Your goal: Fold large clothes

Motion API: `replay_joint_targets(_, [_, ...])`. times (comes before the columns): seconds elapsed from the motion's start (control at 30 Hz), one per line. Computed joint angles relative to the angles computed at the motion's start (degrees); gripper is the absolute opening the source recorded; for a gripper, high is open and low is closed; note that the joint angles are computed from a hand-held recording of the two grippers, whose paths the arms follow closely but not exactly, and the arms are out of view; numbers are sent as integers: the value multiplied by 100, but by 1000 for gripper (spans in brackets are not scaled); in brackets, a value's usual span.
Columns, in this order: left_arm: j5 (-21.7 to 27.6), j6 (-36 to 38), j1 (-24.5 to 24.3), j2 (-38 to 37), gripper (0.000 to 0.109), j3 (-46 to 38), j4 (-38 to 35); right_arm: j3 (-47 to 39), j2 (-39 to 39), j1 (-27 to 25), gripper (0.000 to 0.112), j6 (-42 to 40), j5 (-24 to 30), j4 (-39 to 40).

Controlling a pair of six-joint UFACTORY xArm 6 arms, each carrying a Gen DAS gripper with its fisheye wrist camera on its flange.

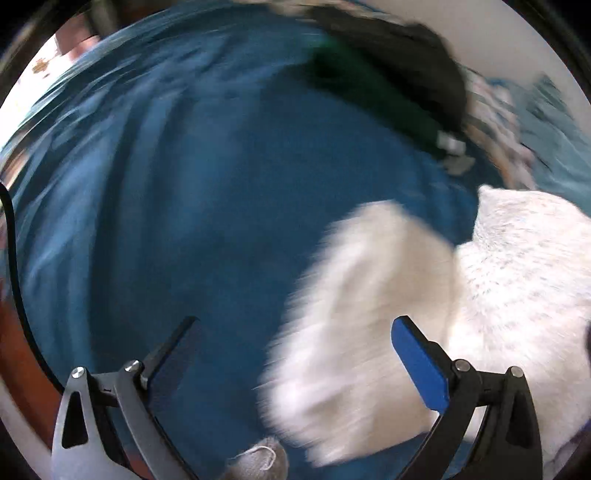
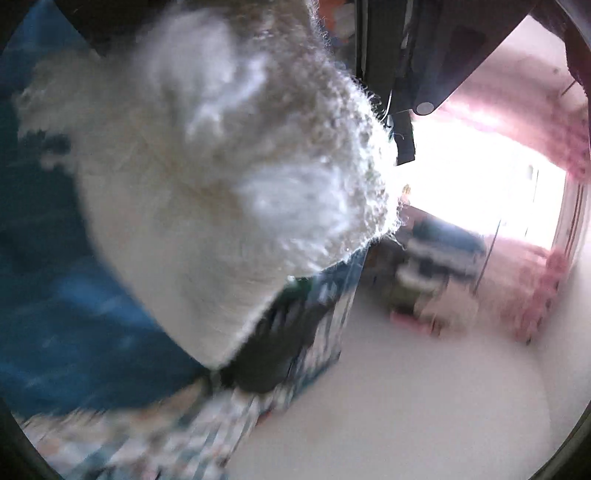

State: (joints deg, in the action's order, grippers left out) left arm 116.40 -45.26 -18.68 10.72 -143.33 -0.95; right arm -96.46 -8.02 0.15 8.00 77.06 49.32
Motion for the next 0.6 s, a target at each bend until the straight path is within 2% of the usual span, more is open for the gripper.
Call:
replay_joint_targets(0.1, [16, -256, 272, -1385, 103, 1799, 75, 535, -82, 873, 23, -211, -61, -335])
replay_joint_targets(0.13, [-161, -375, 266, -1742, 103, 2364, 99, 700, -96, 1040, 24, -219, -89, -401])
replay_joint_targets(0.2, [-168, -556, 349, -2197, 103, 2943, 104, 1241, -198, 1509, 24, -217, -107, -632])
replay_joint_targets(0.37, [-185, -626, 378, -2410, 103, 3068, 189, 1902, -290, 2225, 24, -452, -23, -1229])
replay_joint_targets(0.43, [-190, -557, 413, -2299, 103, 2811, 113, 1610, -166, 2288, 26, -471, 164, -1432])
replay_joint_targets(0.5, [-207, -480, 530, -2261, 103, 2601, -40, 914, 154, 2203, 28, -405, 707, -1550])
replay_joint_targets(0.53, [-277, -510, 564, -2193, 103, 2483, -142, 522, 329, 2120, 35, -407, 1015, -1526])
replay_joint_targets(0.57, [-305, -552, 611, -2156, 103, 2376, -250, 154, 444, 1973, 50, -449, 1353, -1386])
replay_joint_targets(0.6, [-373, -624, 661, -2146, 103, 2324, -384, -78, 487, 1810, 60, -468, 1613, -1151])
